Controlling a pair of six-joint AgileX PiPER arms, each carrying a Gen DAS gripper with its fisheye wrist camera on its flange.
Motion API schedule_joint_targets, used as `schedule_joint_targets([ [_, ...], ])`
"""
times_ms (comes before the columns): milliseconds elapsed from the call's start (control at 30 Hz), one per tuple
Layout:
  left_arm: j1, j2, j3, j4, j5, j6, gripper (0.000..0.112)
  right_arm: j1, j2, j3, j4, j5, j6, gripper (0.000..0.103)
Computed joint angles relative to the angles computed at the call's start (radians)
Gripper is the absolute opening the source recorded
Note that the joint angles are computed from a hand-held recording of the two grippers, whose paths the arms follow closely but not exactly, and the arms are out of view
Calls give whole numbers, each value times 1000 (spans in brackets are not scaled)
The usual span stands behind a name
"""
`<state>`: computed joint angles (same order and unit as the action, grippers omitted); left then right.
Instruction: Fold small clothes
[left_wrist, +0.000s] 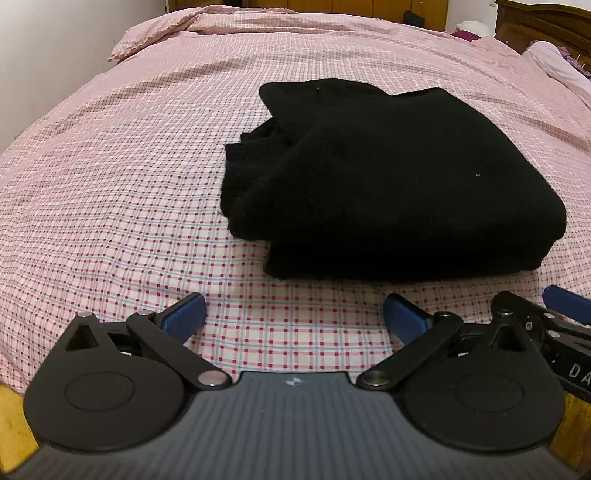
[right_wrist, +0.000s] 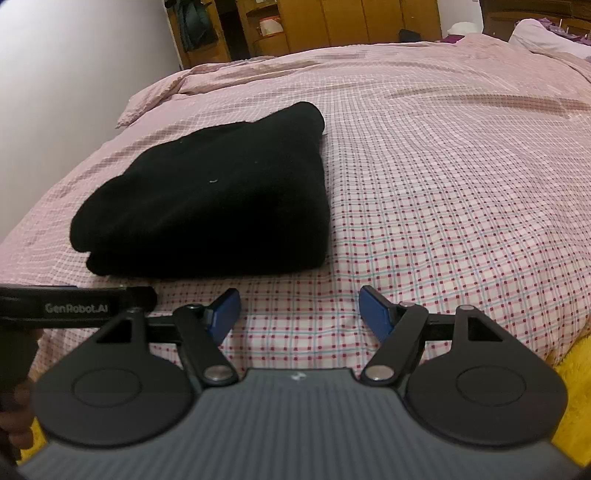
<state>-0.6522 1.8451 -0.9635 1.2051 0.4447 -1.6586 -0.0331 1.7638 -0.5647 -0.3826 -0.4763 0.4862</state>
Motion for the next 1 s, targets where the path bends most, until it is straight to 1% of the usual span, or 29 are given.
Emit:
schedule_joint_targets([
  [333,0,-10,17,11,-7,-22,103,0,1,-2,0,2,1,73],
  [667,6,-11,9,-27,-7,16,103,-1,2,-5,-6,7,5,73],
  [1000,8,-7,4,-33,-7,22,103,-1,4,-9,-8,11,3,73],
])
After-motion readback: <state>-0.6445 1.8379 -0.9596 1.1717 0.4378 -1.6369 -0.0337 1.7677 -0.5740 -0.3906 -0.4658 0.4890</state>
